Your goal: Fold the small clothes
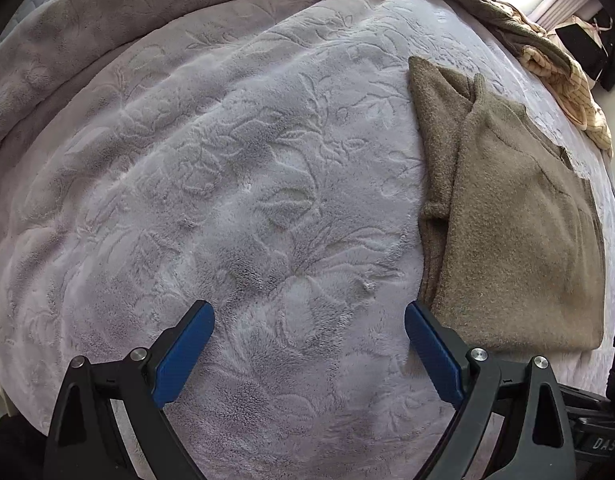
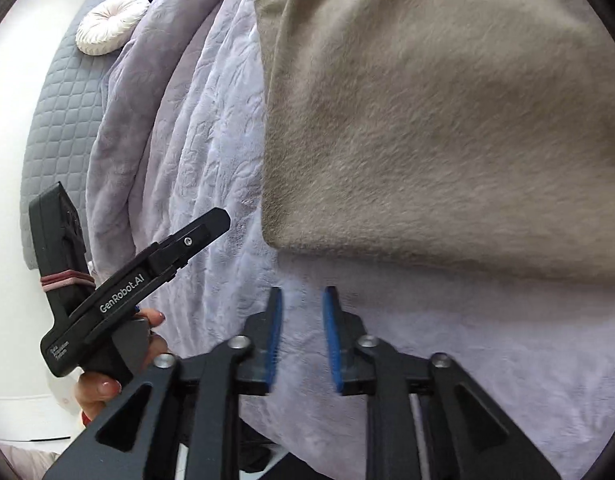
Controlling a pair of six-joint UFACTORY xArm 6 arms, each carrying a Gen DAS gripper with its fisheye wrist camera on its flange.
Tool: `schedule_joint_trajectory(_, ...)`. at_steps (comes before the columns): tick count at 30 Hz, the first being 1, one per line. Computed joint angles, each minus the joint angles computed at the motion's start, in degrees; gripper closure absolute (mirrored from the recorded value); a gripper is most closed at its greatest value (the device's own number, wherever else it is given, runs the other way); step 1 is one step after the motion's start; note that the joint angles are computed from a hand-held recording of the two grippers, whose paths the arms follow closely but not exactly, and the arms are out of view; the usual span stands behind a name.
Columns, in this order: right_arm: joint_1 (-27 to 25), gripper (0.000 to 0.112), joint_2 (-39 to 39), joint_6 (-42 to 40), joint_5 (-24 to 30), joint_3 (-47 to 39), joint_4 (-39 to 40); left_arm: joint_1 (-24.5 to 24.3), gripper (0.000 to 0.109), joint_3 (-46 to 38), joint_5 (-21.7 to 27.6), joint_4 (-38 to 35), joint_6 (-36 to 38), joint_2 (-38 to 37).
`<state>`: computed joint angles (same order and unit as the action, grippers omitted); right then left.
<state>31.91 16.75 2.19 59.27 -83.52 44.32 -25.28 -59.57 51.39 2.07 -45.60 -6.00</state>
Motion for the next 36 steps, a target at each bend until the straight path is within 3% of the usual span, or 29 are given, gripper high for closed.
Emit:
schedule_joint_trajectory(7, -2.8, 0.073, -2.0, 0.1, -0.7, 3.7, 0.2, -1.3, 0.011, -1.9, -0.5, 1.1, -0.2, 2.0)
schedule_joint_trajectory(9, -3.3, 0.072, -2.8, 0.3, -0.6, 4.9, 0.5, -1.5, 0.006, -2.7, 0.2, 1.5, -0.4, 2.7)
schedule_joint_trajectory(14, -5.0, 0.053, -5.1, -0.5, -0.4, 8.1, 1.4, -1.2, 0.006, -4.3, 1.2, 0.4, -0.2, 4.5)
schedule_joint_trajectory(23, -6.0, 0.053, -5.3, -1.9, -1.3, 8.1, 3.2, 0.8, 0.006, -5.1, -0.2, -6.0, 3.9, 6.3)
schedule_joint_trajectory(29, -6.4, 0.053, -3.0, -3.1, -1.4, 2.1, 2.0, 2.0, 0.006, -7.1, -1.2, -6.9, 5.0, 7.4)
schedule_joint_trajectory(33, -6.4, 0.053, 5.2, -2.4, -3.0, -11.7, -2.4, 2.5, 0.006, -9.0, -0.8, -6.1, 4.4, 8.7)
schedule_joint_trajectory(34, -6.0, 0.059, 8.6, -0.2, -3.5, -16.8, -5.7, 2.5, 0.006, -9.2, -0.8, -6.3, 4.6, 8.9)
schedule_joint_trajectory(35, -5.8, 0.092, 11.5, 1.3, -4.4, -21.0, -8.1, 2.8, 0.006, -10.1, -0.6, -6.4, 4.8, 9.6)
schedule_joint_trajectory(36, -5.6, 0.109, 14.3, 2.1, -5.2, -24.8, -9.3, 2.8, 0.006, -10.5, -0.5, -6.0, 4.7, 9.9)
